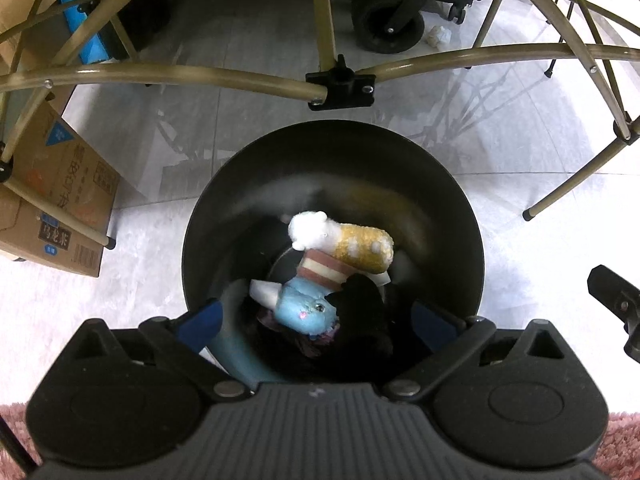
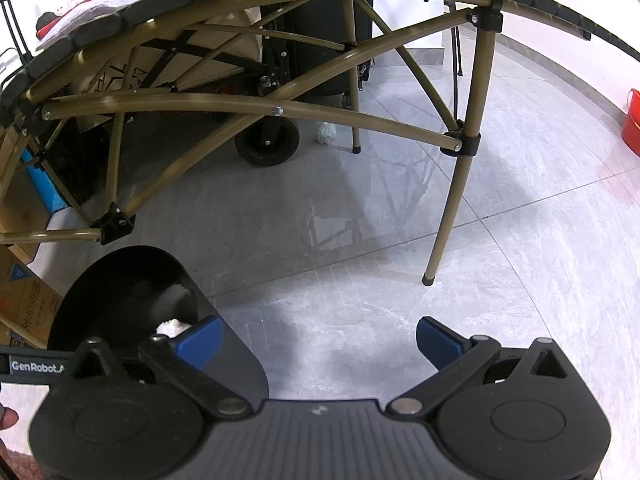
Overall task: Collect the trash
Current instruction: 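Lower the left gripper into the bin and open it to drop the sponge, then raise both grippers from the bin back over the table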
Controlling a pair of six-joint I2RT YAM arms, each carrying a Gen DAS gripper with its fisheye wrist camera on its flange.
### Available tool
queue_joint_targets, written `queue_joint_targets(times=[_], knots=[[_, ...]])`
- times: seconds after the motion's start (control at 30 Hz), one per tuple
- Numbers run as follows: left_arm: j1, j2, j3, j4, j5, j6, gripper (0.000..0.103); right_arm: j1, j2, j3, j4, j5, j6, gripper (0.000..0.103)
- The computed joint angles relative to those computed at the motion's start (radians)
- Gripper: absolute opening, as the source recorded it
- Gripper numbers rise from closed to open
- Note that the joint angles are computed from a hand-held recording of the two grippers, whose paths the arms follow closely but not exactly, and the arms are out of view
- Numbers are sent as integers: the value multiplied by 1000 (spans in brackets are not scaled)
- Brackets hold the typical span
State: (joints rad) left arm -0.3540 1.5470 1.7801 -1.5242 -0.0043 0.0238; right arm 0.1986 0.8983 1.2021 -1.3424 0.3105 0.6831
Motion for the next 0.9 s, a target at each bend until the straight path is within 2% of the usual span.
queue_joint_targets(times=[0.67,0.9], knots=[[11,-27,46,-19,23,43,103,46,-7,21,-6,24,28,103],[16,-70,90,-18,25,95,103,124,-23,76,-13,80,84,103]])
